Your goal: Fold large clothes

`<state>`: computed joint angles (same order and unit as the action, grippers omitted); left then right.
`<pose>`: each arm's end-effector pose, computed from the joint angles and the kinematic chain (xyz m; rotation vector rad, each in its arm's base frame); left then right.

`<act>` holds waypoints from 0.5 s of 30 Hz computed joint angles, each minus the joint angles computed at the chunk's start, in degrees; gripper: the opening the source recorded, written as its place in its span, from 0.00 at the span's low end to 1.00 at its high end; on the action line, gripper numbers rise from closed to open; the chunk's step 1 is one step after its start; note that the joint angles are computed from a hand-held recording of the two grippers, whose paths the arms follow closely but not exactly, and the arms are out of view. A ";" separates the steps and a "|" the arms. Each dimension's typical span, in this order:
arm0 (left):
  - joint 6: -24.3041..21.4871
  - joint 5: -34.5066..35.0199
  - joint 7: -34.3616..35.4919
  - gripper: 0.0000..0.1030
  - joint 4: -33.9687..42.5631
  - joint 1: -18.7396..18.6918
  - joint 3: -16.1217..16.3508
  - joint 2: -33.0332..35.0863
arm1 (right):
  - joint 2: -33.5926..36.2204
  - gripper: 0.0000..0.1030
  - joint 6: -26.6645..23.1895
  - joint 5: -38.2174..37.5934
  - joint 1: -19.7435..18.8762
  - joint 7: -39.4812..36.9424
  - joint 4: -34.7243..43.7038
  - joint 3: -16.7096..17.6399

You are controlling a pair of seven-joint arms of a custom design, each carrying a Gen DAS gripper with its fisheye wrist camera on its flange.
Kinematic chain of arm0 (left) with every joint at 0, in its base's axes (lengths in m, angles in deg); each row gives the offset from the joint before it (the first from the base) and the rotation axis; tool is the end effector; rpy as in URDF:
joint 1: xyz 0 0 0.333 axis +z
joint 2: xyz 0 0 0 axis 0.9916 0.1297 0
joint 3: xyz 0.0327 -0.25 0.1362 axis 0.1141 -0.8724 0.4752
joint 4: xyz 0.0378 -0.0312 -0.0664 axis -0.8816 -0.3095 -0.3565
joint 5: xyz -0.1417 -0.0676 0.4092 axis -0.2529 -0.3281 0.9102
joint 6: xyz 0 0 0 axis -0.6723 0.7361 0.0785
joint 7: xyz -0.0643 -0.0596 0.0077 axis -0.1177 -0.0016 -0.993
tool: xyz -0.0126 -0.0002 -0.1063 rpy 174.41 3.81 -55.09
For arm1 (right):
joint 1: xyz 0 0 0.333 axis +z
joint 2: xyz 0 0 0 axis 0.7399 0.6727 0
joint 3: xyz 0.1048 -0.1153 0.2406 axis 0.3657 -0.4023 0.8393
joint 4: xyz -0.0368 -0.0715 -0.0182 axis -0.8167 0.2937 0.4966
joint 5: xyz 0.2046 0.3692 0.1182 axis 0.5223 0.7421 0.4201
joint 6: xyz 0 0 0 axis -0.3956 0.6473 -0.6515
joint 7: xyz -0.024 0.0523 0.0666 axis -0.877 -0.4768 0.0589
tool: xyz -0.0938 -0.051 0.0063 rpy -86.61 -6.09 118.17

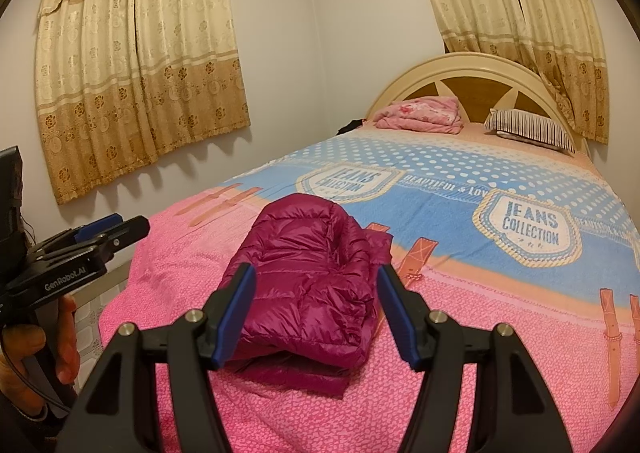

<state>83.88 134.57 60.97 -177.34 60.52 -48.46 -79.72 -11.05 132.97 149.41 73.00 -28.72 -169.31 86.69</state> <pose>0.3971 -0.3443 0.4587 -1.8465 0.9266 -0.6838 0.5716 0.4505 0.4352 -1.9052 0.6829 -0.2796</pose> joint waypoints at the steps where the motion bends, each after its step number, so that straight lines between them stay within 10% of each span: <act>1: 0.11 -0.03 0.03 0.63 -0.05 0.01 0.07 -0.03 | -0.03 0.64 0.02 -0.03 0.05 0.07 -0.06 0.00; 15: -2.70 1.42 1.92 0.63 2.33 -0.67 -0.31 2.65 | -0.09 0.64 0.29 0.05 0.24 0.04 -0.62 0.06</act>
